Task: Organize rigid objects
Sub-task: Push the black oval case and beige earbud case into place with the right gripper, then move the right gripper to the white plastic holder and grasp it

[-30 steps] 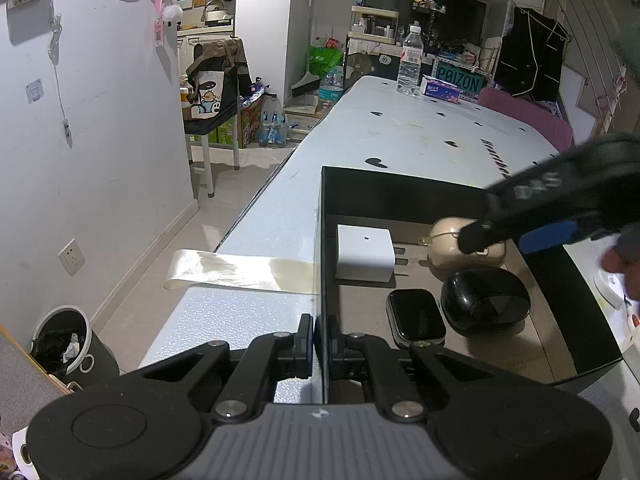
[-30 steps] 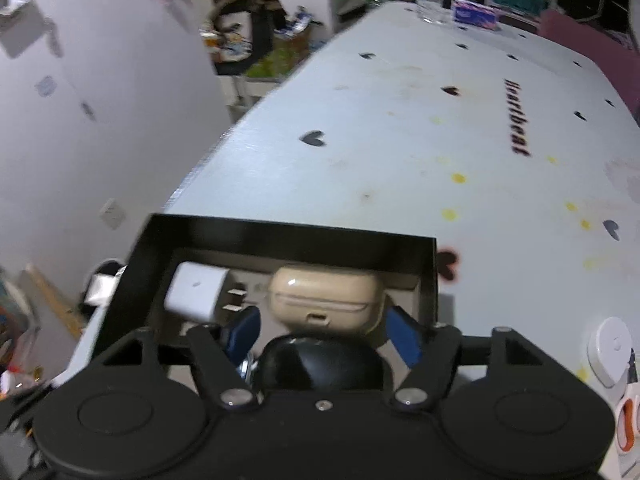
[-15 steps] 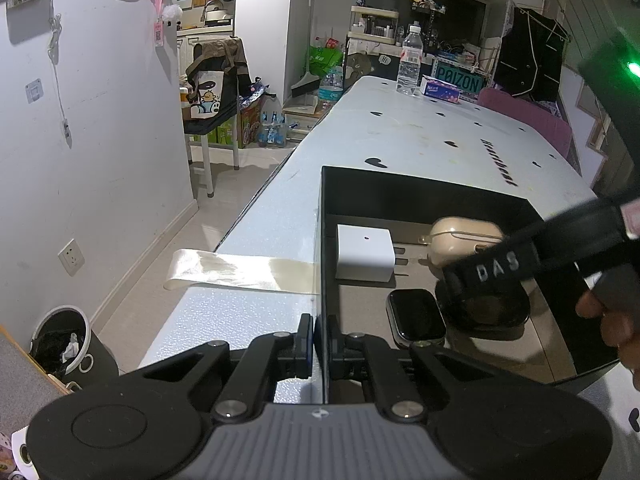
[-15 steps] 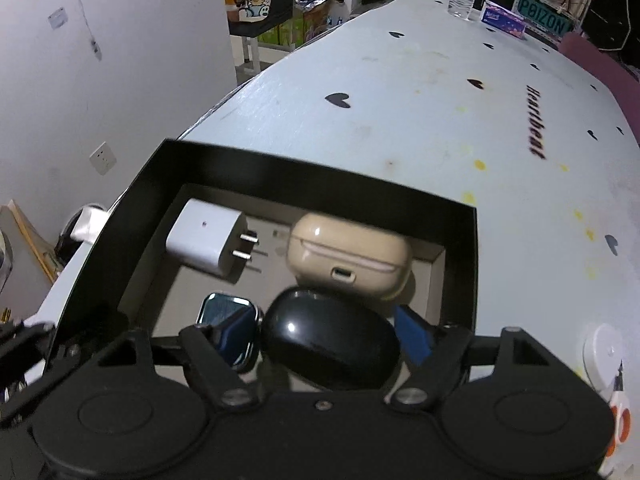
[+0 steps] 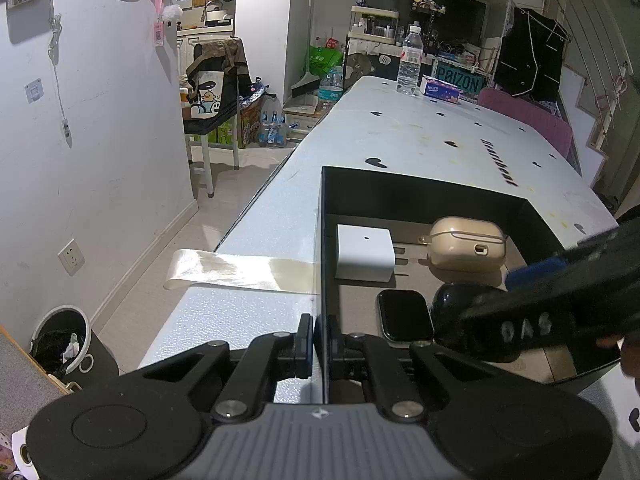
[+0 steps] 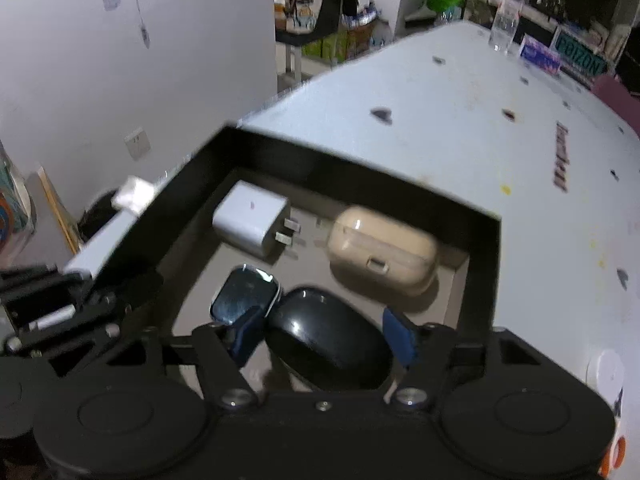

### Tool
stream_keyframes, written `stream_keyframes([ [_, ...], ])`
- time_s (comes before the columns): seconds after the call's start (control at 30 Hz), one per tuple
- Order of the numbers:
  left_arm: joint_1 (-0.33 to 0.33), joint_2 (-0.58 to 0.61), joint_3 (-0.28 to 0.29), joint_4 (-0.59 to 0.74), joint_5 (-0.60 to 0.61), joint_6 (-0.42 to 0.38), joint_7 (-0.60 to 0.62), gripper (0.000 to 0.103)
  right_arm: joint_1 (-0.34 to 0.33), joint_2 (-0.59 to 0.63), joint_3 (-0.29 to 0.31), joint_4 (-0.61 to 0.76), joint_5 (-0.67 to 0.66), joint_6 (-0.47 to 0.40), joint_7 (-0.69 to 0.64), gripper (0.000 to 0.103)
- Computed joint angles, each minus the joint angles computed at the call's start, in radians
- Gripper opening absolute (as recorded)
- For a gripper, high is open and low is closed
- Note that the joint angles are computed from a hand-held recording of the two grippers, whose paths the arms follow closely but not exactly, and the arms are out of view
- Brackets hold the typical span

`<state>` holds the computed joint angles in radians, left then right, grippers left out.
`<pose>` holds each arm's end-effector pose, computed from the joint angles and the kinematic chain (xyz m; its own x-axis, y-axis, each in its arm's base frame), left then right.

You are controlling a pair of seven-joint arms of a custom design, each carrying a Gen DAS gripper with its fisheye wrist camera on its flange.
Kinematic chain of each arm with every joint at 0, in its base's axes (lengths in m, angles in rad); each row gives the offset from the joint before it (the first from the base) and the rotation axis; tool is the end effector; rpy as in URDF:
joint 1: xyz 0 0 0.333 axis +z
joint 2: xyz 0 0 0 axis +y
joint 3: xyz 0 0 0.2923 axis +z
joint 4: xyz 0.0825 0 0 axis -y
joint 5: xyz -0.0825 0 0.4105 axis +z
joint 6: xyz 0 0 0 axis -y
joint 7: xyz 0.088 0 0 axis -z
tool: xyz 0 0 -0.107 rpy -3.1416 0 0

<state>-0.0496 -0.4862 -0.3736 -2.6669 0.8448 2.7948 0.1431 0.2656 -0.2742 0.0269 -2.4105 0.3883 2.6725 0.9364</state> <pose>0.3974 -0.2094 0.3932 0.2285 -0.9709 0.0720 -0.6592 -0.2087 -0.7224 0.5013 0.1393 0.4375 0.5830 -0.8122 0.0189 -0.6703 -0.4941 -0.5537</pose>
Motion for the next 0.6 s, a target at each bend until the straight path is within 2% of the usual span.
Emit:
stream_keyframes([
  [0.07, 0.0, 0.0, 0.001, 0.0, 0.001, 0.0, 0.0, 0.006, 0.028, -0.005, -0.04, 0.019, 0.108, 0.01, -0.054, 0.071],
  [0.13, -0.001, 0.0, 0.001, 0.0, 0.001, -0.001, 0.0, 0.006, 0.035, 0.003, -0.051, 0.034, 0.175, 0.043, -0.072, 0.067],
  [0.2, -0.002, 0.0, 0.002, 0.0, 0.001, -0.001, 0.0, 0.006, 0.034, 0.033, -0.046, 0.057, 0.215, 0.09, -0.061, 0.053],
  [0.27, -0.002, 0.0, 0.002, 0.0, 0.001, -0.002, 0.0, 0.006, 0.021, 0.082, -0.037, 0.099, 0.221, 0.097, -0.016, 0.038],
  [0.33, -0.002, -0.001, 0.002, -0.001, 0.001, -0.001, 0.0, 0.006, 0.009, 0.125, -0.026, 0.129, 0.216, 0.1, 0.023, 0.032],
  [0.47, -0.001, 0.0, 0.002, -0.001, 0.002, 0.0, 0.0, 0.006, -0.009, 0.158, -0.006, 0.129, 0.174, 0.125, 0.063, 0.029],
  [0.6, -0.003, 0.001, 0.001, 0.002, 0.0, -0.003, -0.001, 0.006, -0.018, 0.106, -0.012, 0.102, 0.153, 0.043, 0.045, 0.029],
])
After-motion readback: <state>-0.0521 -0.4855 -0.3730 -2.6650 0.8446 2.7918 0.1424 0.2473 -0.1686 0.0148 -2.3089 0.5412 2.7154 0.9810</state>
